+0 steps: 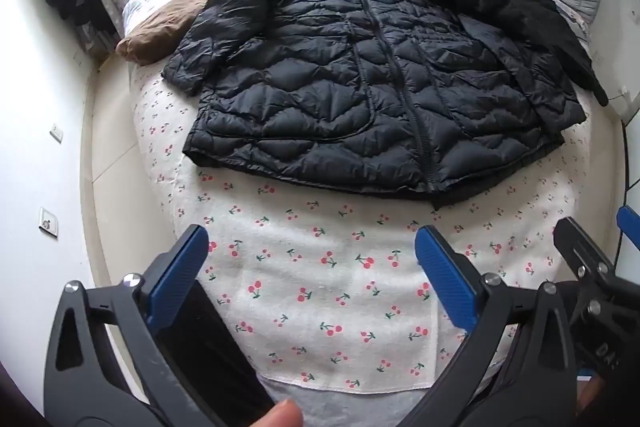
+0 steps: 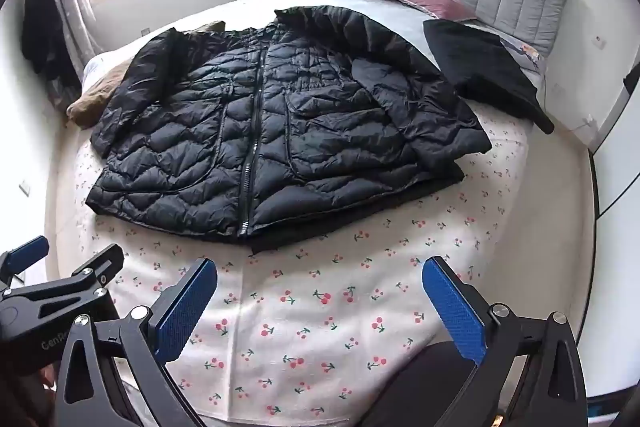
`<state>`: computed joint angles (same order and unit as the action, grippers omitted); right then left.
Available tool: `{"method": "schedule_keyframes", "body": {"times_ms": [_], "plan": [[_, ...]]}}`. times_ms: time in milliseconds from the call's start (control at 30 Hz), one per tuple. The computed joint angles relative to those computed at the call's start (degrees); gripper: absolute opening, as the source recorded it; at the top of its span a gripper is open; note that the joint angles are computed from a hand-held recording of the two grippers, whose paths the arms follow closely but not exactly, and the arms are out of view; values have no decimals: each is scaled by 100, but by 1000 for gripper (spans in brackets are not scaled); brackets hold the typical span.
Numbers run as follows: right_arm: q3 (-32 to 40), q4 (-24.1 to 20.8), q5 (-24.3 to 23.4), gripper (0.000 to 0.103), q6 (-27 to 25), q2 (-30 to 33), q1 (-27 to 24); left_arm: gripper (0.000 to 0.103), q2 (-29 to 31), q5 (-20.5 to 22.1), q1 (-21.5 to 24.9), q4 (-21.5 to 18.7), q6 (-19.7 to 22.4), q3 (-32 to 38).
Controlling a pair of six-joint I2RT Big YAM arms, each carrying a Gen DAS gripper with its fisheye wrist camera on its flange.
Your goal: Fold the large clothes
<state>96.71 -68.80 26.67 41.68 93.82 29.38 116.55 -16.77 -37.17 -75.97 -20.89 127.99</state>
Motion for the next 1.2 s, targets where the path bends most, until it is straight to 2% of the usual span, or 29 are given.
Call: {"method": "schedule_keyframes", "body": {"times_ms": [67, 167, 200, 300, 367, 433, 1200], "plan": [[62, -52, 24, 103, 32, 52, 14, 103, -12, 113, 20, 17, -66, -10], [-69, 22, -115, 103, 74, -74, -59, 103, 149, 65, -32, -174, 26, 317], [-93, 31, -112, 103, 74, -75, -66, 103, 44, 43, -49, -6, 15, 127], [-181, 3, -111, 103, 145, -129, -96, 103, -72, 70, -90, 135, 38, -74], [17, -230, -12, 103, 195, 5, -69, 103, -44, 97, -82, 99, 35, -21], [7, -236, 0, 103, 194, -3, -55, 103, -28, 129, -67, 92, 137, 1], [-3, -225, -107, 103, 185, -21, -35, 103, -80, 121, -65, 163, 148, -96]]}}
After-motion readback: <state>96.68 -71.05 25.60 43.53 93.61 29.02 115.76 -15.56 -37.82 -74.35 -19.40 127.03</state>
